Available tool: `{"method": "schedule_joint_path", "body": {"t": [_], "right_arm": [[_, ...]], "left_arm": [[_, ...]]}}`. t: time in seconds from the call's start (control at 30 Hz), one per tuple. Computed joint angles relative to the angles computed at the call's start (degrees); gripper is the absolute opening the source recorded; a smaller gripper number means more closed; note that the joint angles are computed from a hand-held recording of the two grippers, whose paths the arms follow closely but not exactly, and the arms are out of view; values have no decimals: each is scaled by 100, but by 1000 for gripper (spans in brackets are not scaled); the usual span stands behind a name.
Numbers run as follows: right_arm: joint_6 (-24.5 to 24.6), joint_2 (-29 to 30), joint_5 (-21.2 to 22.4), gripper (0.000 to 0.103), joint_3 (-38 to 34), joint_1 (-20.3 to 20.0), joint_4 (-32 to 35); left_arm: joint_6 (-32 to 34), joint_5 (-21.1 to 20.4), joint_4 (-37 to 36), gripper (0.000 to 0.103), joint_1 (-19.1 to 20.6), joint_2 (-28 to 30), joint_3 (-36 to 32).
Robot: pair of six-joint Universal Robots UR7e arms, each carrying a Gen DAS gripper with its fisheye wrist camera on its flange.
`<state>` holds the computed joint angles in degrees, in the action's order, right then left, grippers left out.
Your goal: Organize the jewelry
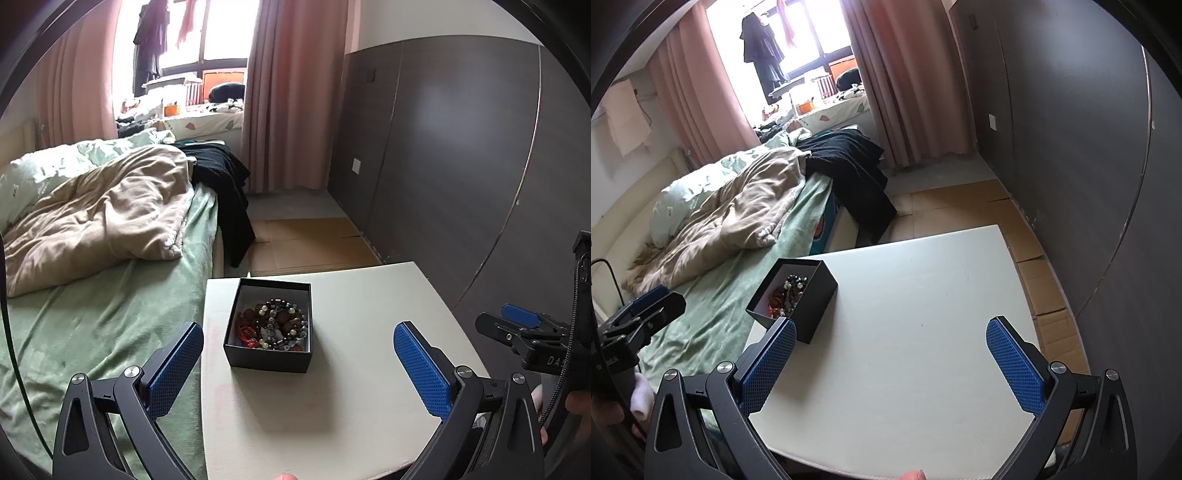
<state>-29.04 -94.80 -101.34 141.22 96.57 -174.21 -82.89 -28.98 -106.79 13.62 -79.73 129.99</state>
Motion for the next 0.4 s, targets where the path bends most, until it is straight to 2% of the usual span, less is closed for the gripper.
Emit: {"method": "schedule_joint_path", "body": {"t": [0.4], "right_arm": [[-33,-138,-45,103,51,35,-57]], "left_arm": [[17,-50,-42,103,-96,-16,75]]}}
